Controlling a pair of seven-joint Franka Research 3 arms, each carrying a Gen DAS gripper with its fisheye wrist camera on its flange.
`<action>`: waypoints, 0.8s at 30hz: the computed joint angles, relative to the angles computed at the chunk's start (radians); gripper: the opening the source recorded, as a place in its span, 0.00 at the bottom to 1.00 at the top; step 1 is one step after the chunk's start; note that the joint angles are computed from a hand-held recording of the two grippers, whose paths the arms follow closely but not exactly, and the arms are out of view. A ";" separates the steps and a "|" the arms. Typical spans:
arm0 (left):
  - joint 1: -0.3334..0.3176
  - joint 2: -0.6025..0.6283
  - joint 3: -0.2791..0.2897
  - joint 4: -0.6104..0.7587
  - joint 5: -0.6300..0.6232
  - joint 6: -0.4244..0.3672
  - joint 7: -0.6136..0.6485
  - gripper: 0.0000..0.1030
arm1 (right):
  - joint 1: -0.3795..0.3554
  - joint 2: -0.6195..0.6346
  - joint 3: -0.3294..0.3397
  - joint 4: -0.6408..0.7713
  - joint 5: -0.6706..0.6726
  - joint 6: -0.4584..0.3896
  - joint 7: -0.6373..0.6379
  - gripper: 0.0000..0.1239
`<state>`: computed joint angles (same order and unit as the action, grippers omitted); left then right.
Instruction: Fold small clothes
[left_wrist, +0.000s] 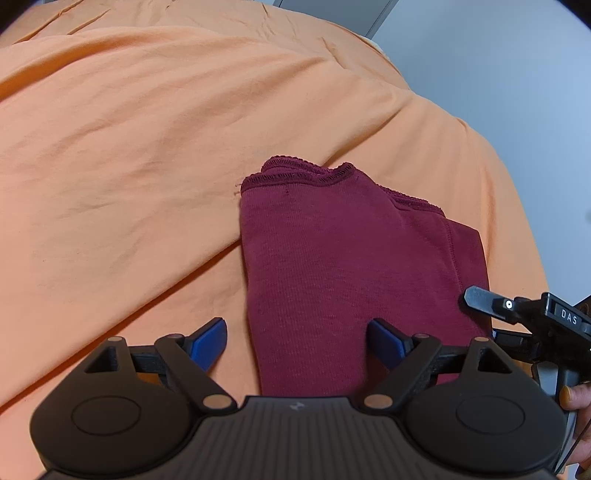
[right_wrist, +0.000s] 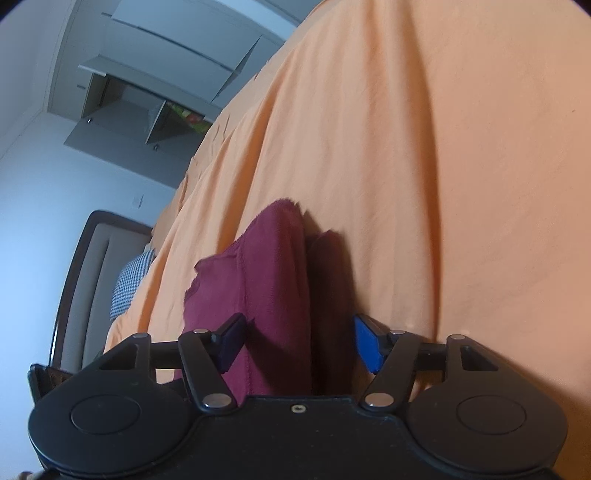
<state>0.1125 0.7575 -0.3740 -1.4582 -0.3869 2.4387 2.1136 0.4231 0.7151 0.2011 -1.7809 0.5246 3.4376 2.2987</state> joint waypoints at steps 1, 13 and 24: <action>0.000 0.001 0.000 0.000 -0.001 0.000 0.000 0.86 | -0.035 0.009 0.038 0.004 -0.025 0.003 0.001 0.56; 0.005 0.029 -0.009 0.039 -0.015 -0.038 0.010 0.85 | -0.243 0.036 0.275 -0.102 -0.263 0.137 0.138 0.52; 0.014 0.064 -0.015 0.090 -0.046 -0.132 0.017 0.81 | -0.227 0.020 0.222 -0.136 -0.352 0.167 0.284 0.42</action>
